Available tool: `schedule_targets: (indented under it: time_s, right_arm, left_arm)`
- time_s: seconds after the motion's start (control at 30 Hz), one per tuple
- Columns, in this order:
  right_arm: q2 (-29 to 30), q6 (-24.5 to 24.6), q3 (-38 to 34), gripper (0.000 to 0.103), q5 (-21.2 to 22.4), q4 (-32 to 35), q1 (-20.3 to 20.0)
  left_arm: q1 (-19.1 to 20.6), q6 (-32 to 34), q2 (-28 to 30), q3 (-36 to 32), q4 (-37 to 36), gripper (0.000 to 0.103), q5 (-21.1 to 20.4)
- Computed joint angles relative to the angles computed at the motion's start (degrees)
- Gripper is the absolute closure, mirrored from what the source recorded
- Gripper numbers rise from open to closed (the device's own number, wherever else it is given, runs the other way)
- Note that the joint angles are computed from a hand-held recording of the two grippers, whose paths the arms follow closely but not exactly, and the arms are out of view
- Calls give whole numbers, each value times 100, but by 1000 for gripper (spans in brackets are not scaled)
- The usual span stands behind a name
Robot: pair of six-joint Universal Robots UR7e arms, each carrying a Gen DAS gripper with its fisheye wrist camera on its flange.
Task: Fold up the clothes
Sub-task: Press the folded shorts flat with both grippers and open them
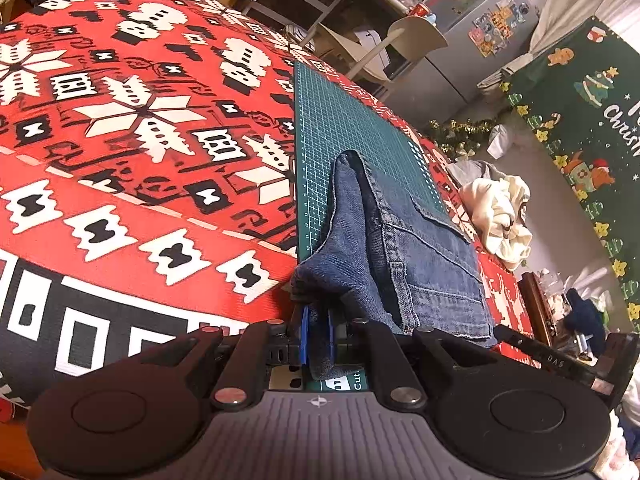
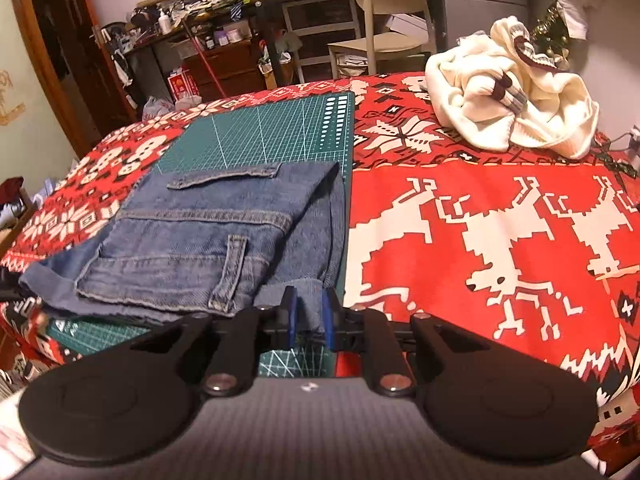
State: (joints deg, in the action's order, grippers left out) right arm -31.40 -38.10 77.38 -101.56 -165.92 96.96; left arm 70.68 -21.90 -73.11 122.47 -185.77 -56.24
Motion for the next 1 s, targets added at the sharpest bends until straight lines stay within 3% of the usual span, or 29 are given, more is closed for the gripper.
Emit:
schedule_targets:
  time_s: [0.17,0.27,0.47,0.63,0.77,0.83,1.0]
  right_arm:
    - [-4,-97,-27,95,-265,6,93]
    - [28,-14,-86,94,-62,-116,89]
    - [434,11,-568,93,-112,-77,196]
    - [511,-188,-520,96,-180,-142,141]
    - [379,-13,-462,96,-92,-15,121]
    - [389,-55,-493,92,-52,-85,133]
    - [683,-46,-962,95,-15,15,175]
  left_arm:
    - [-33,1,-1,-59,168,93,85]
    - [-84,67,13,-73,226,91,211]
    - [-113,45,-22,-23,231,91,293]
    - [-236,5,-225,143,307,91,592]
    - [-369,-81,-483,312,366,92,936]
    - [-424,-39,-561,359,285,92,1007]
    - [-490,435,-405,128,-102,92,954]
